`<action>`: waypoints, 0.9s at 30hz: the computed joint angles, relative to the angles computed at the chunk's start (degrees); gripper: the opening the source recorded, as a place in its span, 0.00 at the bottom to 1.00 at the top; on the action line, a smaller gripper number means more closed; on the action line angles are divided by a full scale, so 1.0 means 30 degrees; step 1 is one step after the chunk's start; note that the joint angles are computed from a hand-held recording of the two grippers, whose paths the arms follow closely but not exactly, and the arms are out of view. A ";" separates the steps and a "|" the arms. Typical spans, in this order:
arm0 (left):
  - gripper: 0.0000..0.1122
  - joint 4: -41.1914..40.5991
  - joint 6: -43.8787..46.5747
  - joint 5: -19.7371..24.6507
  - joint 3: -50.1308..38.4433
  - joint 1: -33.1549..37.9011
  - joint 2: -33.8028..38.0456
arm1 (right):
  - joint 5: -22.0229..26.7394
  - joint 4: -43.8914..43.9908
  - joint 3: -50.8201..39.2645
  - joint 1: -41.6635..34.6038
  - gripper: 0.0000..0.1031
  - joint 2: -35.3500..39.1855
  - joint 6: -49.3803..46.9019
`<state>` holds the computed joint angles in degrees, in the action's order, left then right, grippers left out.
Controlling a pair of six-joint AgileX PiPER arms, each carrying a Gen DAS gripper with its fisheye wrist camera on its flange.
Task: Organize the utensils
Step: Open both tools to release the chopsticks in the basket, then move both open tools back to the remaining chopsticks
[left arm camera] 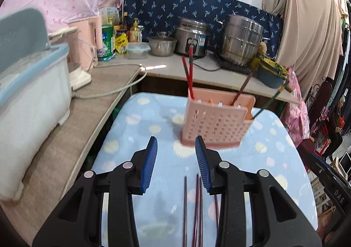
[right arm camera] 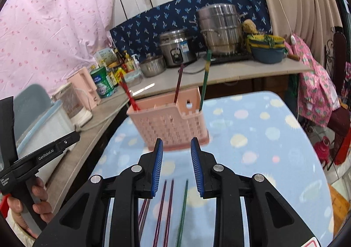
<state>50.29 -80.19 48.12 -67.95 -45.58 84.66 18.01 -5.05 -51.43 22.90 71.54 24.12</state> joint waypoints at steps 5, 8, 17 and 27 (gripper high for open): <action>0.30 0.0291 -0.1880 0.0433 0.2687 -0.1654 -0.1086 | 0.0335 -0.5492 0.2961 0.2177 0.26 -0.1471 0.6135; 0.30 0.0556 -0.3000 0.0872 0.3946 -0.2778 -0.1371 | 0.0805 -0.8527 0.4441 0.3816 0.26 -0.1934 1.0024; 0.30 0.0204 -0.4775 0.1141 0.6213 -0.4768 -0.1410 | 0.1113 -1.3559 0.7269 0.6762 0.26 -0.1573 1.7307; 0.31 -0.0507 -0.5649 0.0462 0.7483 -0.5431 -0.1015 | 0.0609 -1.5193 0.8336 0.7804 0.26 -0.0313 2.0123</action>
